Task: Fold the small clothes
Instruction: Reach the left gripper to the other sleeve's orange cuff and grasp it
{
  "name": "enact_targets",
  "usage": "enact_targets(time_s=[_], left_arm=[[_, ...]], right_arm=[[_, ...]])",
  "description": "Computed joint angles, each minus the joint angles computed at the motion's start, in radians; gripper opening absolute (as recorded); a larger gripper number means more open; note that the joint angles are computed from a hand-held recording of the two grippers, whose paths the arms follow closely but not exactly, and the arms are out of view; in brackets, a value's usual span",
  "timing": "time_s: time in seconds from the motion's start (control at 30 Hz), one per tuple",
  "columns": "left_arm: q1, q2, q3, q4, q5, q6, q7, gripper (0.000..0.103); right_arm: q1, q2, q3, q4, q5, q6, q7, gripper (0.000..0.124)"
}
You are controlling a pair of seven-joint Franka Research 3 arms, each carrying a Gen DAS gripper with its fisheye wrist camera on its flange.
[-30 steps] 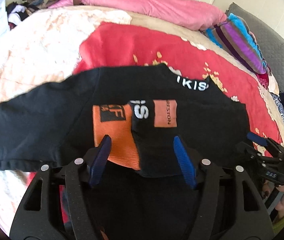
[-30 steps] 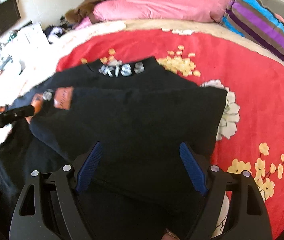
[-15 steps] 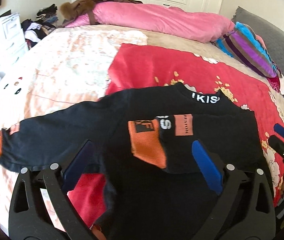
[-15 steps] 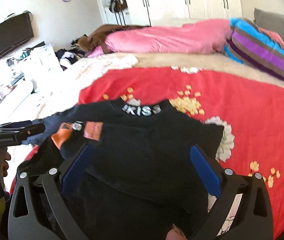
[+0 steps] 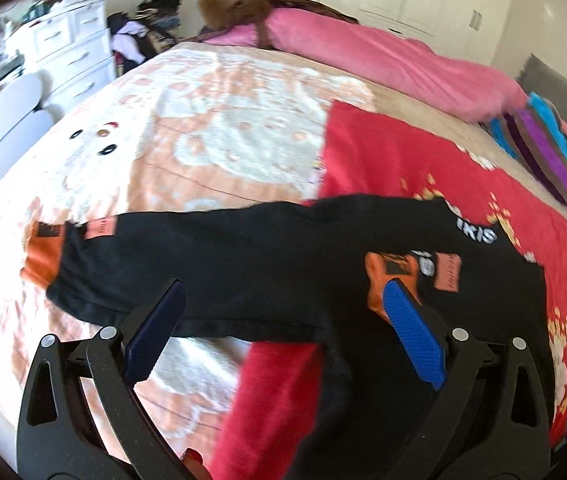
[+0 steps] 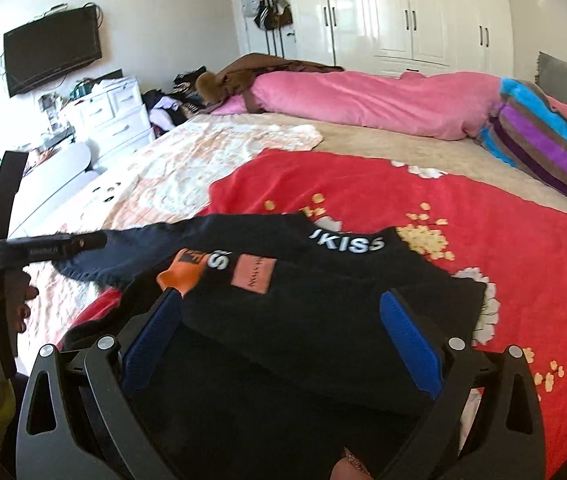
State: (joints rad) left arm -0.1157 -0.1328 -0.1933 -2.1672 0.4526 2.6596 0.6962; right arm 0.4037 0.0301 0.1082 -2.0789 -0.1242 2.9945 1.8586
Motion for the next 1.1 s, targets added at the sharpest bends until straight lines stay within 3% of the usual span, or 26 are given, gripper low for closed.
enact_targets(time_s=[0.2,0.5,0.73,0.87,0.93,1.03,1.07,1.1], left_arm=[[0.060,-0.045,0.016,-0.050,0.067,-0.025,-0.129,0.094],[0.169,-0.109,0.018,-0.116,0.245,-0.108,-0.388,0.094],[0.218,-0.122,0.072,-0.189,0.171,-0.106,-0.502,0.094],[0.240,-0.089,0.091,-0.203,0.131,-0.054,-0.534,0.093],[0.248,-0.080,0.097,-0.212,0.125,-0.020,-0.539,0.083],[0.273,-0.090,0.095,-0.239,0.164,0.063,-0.575,0.039],[0.281,-0.094,0.093,-0.246,0.177,0.094,-0.584,0.016],[0.286,-0.099,0.090,-0.251,0.185,0.111,-0.592,0.006]], right_arm=[[0.032,0.040,0.025,0.045,0.074,-0.046,-0.061,0.099],[0.093,0.097,0.018,0.107,0.082,-0.080,-0.057,0.099],[0.108,0.113,0.020,0.121,0.127,-0.088,-0.087,0.099],[0.114,0.115,0.010,0.114,0.120,-0.097,-0.072,0.099],[0.114,0.115,0.005,0.108,0.115,-0.099,-0.060,0.099],[0.113,0.113,-0.002,0.098,0.106,-0.101,-0.042,0.099],[0.111,0.111,-0.004,0.093,0.104,-0.100,-0.037,0.098],[0.109,0.110,-0.004,0.089,0.104,-0.099,-0.034,0.098]])
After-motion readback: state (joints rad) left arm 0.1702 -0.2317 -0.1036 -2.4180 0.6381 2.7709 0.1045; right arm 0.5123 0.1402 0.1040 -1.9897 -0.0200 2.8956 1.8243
